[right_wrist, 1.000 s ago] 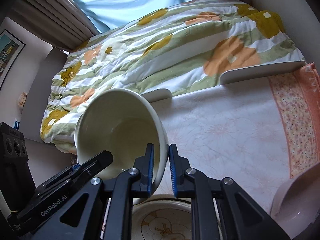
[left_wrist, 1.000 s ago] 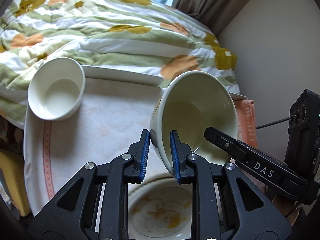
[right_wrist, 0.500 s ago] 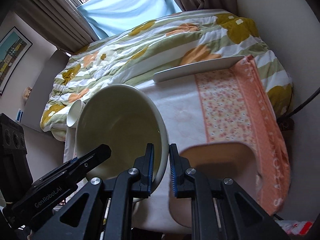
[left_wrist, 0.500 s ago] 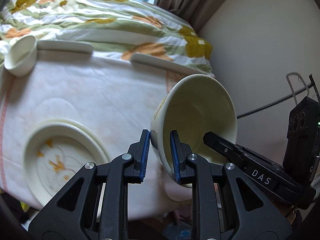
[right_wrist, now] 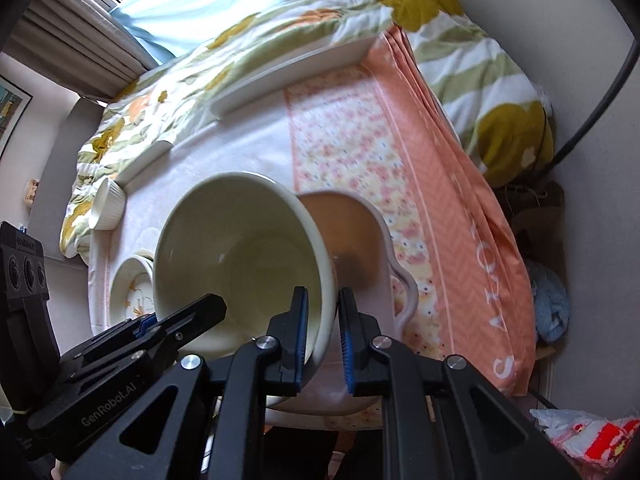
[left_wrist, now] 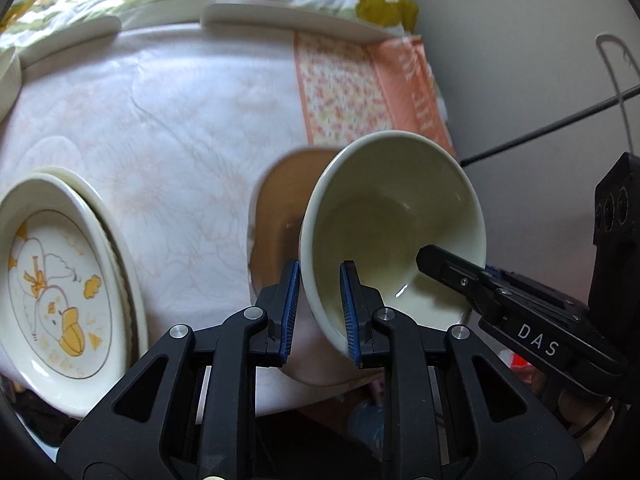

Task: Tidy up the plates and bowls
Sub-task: 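Carry the cream dotted bowl with the left gripper into the mauve basin, then open the left gripper to release the cream bowl in the basin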

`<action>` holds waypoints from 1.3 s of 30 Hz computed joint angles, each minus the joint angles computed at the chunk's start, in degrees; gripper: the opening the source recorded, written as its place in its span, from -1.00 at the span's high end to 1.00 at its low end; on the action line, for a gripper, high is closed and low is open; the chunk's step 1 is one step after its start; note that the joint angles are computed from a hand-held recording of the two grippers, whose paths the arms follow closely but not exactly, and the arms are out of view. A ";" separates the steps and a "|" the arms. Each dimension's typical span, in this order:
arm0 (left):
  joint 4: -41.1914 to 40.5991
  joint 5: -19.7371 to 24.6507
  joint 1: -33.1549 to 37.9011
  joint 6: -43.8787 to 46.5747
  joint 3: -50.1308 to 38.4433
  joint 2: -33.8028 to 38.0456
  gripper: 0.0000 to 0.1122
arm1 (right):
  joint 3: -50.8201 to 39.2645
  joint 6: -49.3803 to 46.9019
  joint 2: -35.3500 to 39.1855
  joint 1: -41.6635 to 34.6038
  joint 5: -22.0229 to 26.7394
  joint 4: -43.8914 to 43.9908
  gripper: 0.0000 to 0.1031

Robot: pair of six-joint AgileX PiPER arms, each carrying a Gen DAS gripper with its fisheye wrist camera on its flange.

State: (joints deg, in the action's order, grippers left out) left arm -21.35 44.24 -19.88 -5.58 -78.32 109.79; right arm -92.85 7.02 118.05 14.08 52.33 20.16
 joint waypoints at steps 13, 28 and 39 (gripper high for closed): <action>11.01 7.16 -4.31 -2.74 -9.53 7.41 0.67 | -0.83 0.76 3.84 -0.09 1.63 -2.22 0.73; 18.10 8.83 -5.56 -4.73 -11.64 5.29 0.67 | 2.15 -0.54 0.76 -1.77 1.30 -0.15 0.73; 17.30 7.90 4.95 -5.41 -7.02 -12.61 0.53 | -8.03 -1.14 -6.17 -0.75 6.74 -3.42 0.73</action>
State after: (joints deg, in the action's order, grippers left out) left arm -4.04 52.15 -14.93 -10.99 -85.35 97.18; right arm -100.88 5.88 111.88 13.33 59.07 16.74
